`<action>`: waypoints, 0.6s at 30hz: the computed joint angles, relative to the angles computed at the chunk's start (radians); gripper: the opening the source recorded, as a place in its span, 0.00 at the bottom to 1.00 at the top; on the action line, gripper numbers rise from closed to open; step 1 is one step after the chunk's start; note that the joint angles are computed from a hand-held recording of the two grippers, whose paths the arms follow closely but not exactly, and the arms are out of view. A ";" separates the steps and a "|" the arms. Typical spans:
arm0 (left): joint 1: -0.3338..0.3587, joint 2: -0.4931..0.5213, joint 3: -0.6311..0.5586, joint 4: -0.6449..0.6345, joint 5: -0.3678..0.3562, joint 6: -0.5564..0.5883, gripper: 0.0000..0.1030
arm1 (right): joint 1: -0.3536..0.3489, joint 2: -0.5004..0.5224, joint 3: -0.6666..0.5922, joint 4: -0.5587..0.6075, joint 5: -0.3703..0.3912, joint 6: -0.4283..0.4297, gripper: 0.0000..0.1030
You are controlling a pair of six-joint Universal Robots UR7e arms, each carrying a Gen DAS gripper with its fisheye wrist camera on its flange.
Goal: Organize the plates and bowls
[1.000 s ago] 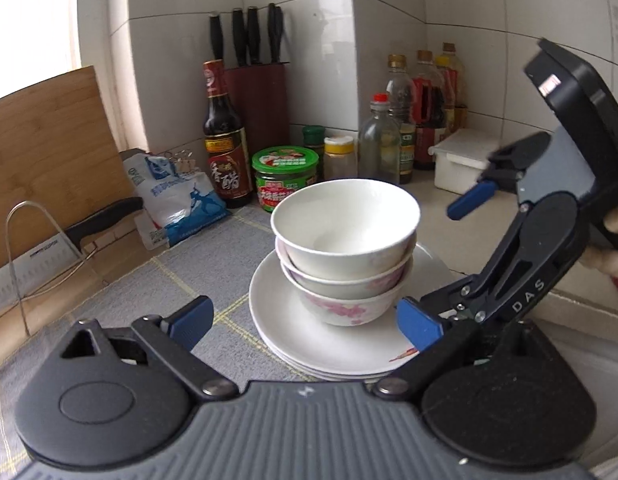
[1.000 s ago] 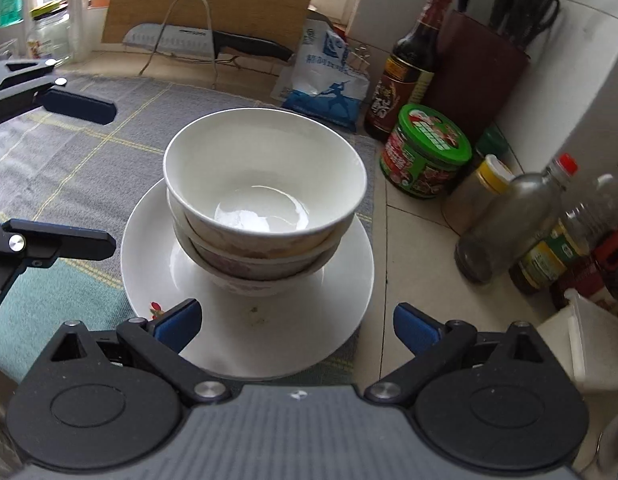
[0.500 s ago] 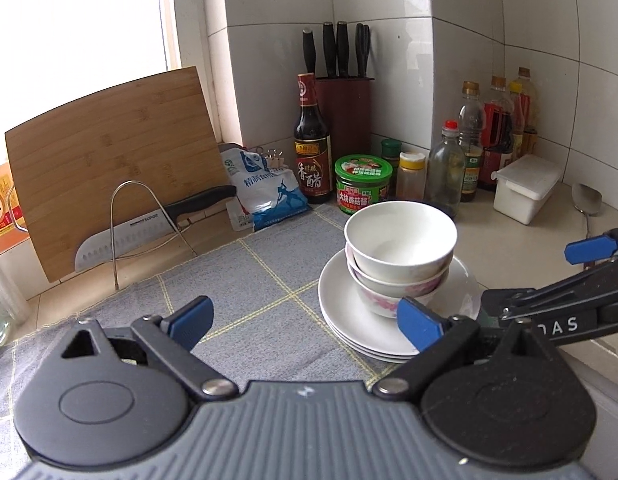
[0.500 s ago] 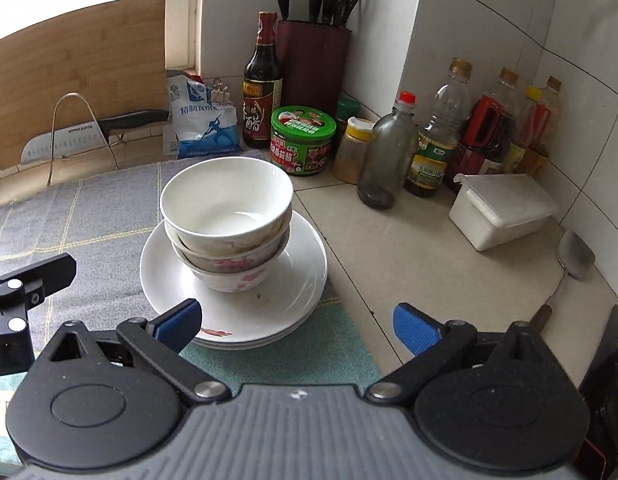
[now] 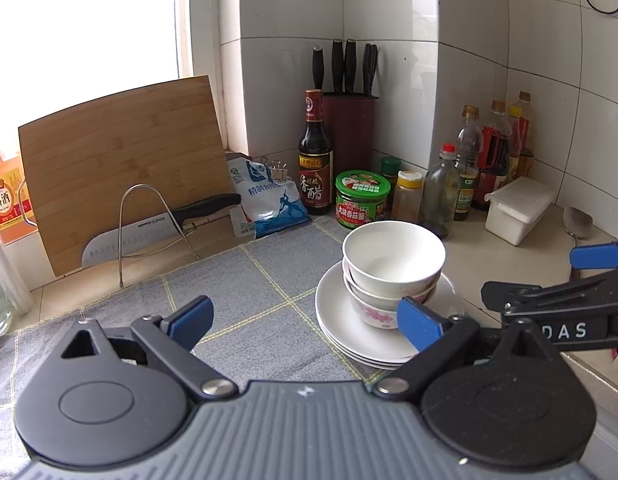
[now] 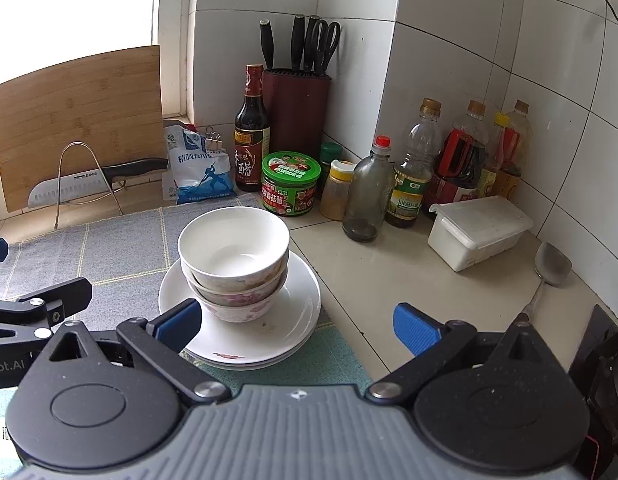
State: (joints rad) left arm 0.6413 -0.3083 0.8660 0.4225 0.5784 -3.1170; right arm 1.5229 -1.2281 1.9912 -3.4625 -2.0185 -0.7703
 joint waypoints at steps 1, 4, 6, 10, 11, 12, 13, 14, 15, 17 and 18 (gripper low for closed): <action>0.000 -0.001 0.002 0.000 0.000 -0.003 0.95 | 0.000 -0.003 0.004 0.000 0.004 0.001 1.00; -0.001 -0.002 0.005 0.002 -0.002 -0.009 0.95 | 0.002 -0.003 0.005 -0.006 0.006 -0.006 1.00; -0.001 -0.004 0.008 0.002 -0.004 -0.016 0.95 | 0.003 -0.004 0.006 -0.008 0.005 -0.008 1.00; -0.001 -0.002 0.006 0.008 -0.003 -0.030 0.95 | 0.002 -0.005 0.007 -0.009 0.005 -0.011 1.00; -0.002 -0.002 0.006 0.012 -0.003 -0.035 0.95 | 0.002 -0.007 0.007 -0.006 0.006 -0.012 1.00; -0.002 -0.001 0.004 0.013 -0.003 -0.037 0.95 | 0.002 -0.007 0.007 -0.007 0.006 -0.012 1.00; -0.002 -0.002 0.005 0.011 -0.001 -0.034 0.95 | 0.002 -0.007 0.007 -0.007 0.006 -0.012 1.00; -0.002 -0.001 0.004 0.013 -0.002 -0.036 0.95 | 0.002 -0.006 0.007 -0.008 0.004 -0.012 1.00; -0.003 0.000 0.000 0.017 -0.003 -0.038 0.95 | 0.002 -0.006 0.007 -0.010 0.004 -0.013 1.00; -0.002 -0.001 0.002 0.016 0.000 -0.038 0.95 | 0.002 -0.007 0.005 -0.008 0.003 -0.015 1.00; -0.002 0.000 0.000 0.019 0.000 -0.042 0.95 | 0.002 -0.007 0.004 -0.009 0.003 -0.017 1.00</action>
